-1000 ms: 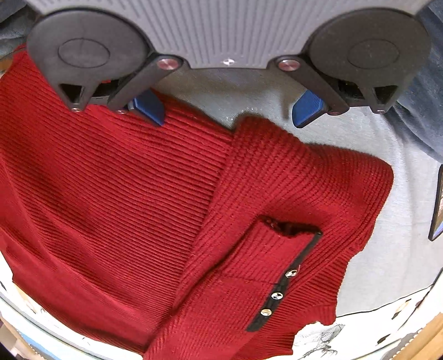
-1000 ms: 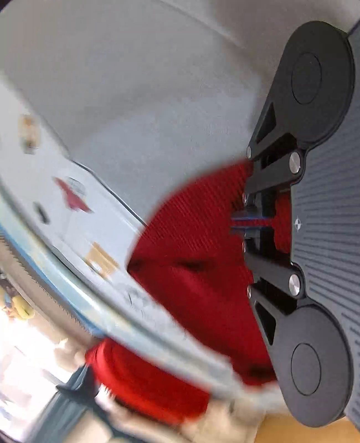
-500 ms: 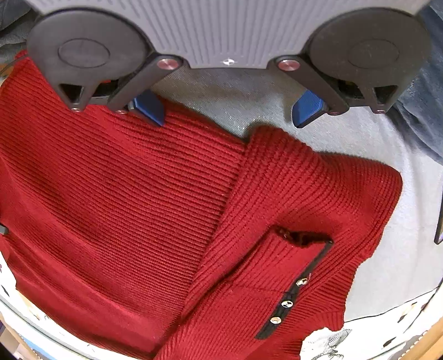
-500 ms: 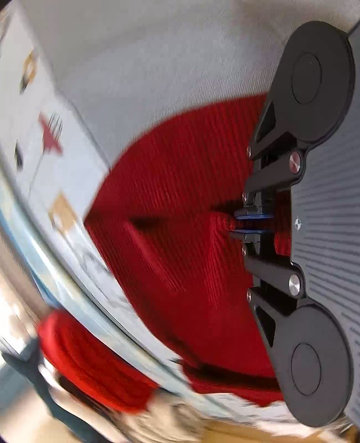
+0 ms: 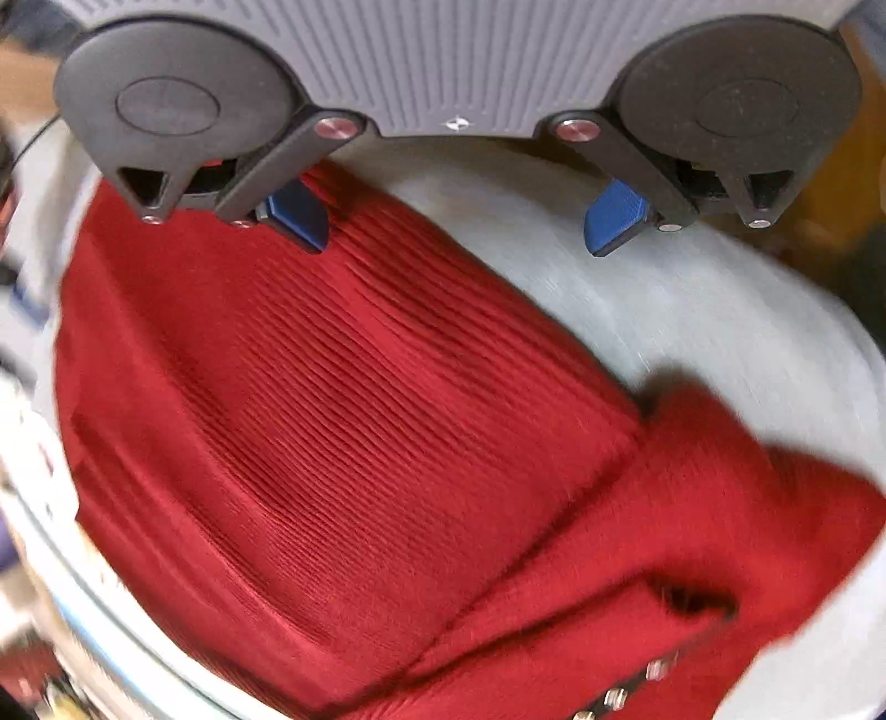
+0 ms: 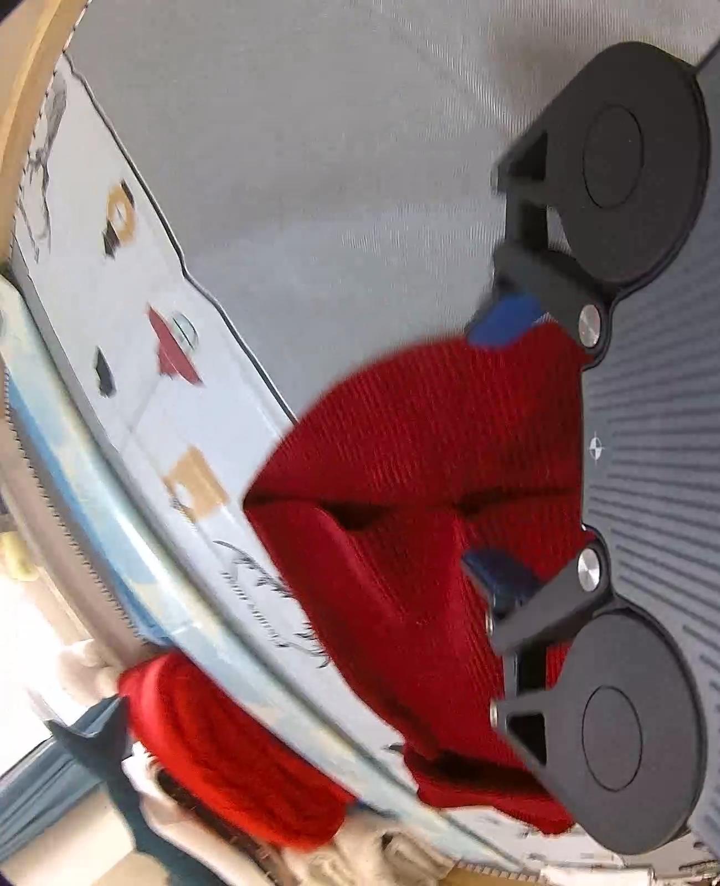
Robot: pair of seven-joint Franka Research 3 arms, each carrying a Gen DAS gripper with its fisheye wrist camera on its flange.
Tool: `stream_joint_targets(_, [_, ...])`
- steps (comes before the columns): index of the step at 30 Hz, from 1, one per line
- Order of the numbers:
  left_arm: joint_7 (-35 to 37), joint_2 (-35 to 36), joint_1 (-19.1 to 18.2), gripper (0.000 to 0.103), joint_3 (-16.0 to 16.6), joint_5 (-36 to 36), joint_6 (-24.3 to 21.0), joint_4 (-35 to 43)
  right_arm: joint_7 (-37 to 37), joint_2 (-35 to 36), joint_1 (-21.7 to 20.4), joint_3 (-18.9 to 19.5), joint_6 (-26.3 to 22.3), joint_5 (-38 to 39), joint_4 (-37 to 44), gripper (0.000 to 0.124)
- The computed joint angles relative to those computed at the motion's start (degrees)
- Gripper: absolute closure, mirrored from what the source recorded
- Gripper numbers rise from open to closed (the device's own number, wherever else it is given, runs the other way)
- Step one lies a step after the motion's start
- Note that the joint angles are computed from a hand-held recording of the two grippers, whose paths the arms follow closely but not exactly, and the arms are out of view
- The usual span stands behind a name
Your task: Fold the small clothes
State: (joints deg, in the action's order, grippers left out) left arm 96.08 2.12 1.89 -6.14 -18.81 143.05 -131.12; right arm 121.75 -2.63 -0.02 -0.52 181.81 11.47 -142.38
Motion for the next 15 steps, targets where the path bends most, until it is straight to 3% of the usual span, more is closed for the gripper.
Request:
stream_joint_targets(2, [-0.52, -0.62, -0.58, 0.003, -0.56, -1.34, 1.43, -1.51, -10.54, -2.69, 5.69, -5.09, -1.87, 12.84, -2.15, 0.041])
stream_joint_targets(4, [0.89, -0.50, -1.16, 0.002, -0.92, -2.97, 2.29, -2.08, -26.73, -5.37, 13.75, -12.84, -5.48, 31.67, -3.07, 0.041])
stream_joint_targets(5, [0.72, -0.23, -1.41, 0.000, -1.03, -2.88, 2.62, -2.04, -32.39, -6.81, 15.91, -15.03, -7.23, 38.15, -3.33, 0.041])
stream_joint_targets(7, [-2.14, -0.50, -2.15, 0.000, -1.35, -0.79, 4.92, -3.16, -50.60, -8.63, 21.43, -21.07, -11.92, 56.76, -2.55, 0.041])
stream_joint_targets(8, [-4.32, -0.61, -2.55, 0.000, -1.48, 0.66, 5.91, -3.59, -55.62, -8.88, 21.69, -22.11, -14.59, 61.44, -2.24, 0.041])
stream_joint_targets(10, [-4.50, -0.70, -2.87, 0.000, -1.62, 0.08, 5.37, -3.58, -59.55, -8.22, 20.89, -22.15, -17.40, 65.59, -1.49, 0.038])
stream_joint_targets(15, [-5.15, 1.07, -3.37, 0.000, -1.90, -0.69, 1.98, -0.94, -60.65, -7.00, 17.51, -20.16, -22.12, 69.52, 0.09, 0.038])
